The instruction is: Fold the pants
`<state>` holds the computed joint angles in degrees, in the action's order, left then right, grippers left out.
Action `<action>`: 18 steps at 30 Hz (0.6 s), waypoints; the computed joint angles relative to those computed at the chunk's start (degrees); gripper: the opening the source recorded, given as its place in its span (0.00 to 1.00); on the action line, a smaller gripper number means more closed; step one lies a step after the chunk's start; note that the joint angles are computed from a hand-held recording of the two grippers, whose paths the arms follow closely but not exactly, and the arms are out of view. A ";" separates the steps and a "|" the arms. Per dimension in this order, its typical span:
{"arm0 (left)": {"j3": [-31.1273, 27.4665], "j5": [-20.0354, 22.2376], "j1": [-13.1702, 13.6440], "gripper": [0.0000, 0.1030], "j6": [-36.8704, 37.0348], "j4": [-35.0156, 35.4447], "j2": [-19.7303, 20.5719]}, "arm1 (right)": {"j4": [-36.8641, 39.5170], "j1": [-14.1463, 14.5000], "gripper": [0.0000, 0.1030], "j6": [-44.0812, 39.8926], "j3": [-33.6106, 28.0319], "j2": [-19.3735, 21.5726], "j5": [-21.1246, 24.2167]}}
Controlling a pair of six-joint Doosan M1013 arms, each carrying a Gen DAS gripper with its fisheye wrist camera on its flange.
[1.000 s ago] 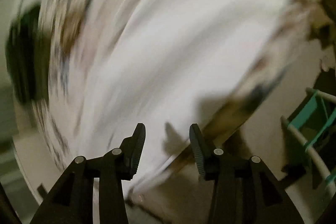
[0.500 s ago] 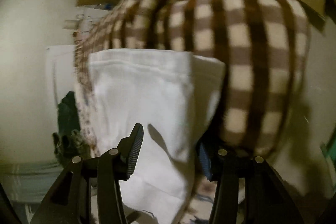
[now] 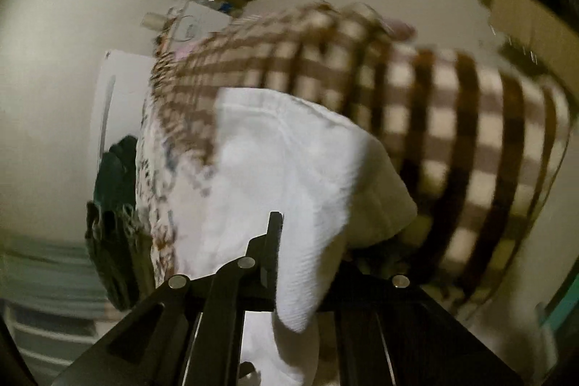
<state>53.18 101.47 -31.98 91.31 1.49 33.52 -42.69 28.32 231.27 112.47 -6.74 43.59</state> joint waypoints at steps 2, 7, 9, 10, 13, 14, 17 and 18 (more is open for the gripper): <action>-1.54 -0.26 0.76 1.00 -0.09 -0.04 -0.13 | 1.90 0.67 0.08 -6.44 -3.36 0.21 3.50; -5.47 -0.03 4.52 1.00 0.56 -0.60 -0.50 | 5.87 1.97 0.08 -22.80 -13.84 4.09 8.14; -6.17 0.33 6.70 1.00 0.43 -1.12 -1.01 | 7.55 2.43 0.08 -28.72 -18.21 6.36 9.24; -7.36 1.00 7.94 1.00 0.09 -1.45 -0.76 | 8.37 2.81 0.07 -31.15 -19.97 7.41 9.30; -9.66 2.45 12.94 1.00 -0.21 -2.53 -0.17 | 12.27 4.17 0.07 -39.05 -26.61 12.24 8.97; -9.83 2.68 14.34 1.00 -0.35 -2.22 -0.30 | 14.16 4.64 0.07 -42.25 -29.03 14.17 8.76; -9.47 2.23 17.36 1.00 -0.04 -0.48 -0.78 | 21.05 6.01 0.07 -51.92 -35.52 20.36 7.60; -9.24 2.08 18.64 1.00 0.36 0.32 -0.80 | 23.82 6.51 0.07 -55.47 -37.74 22.64 7.59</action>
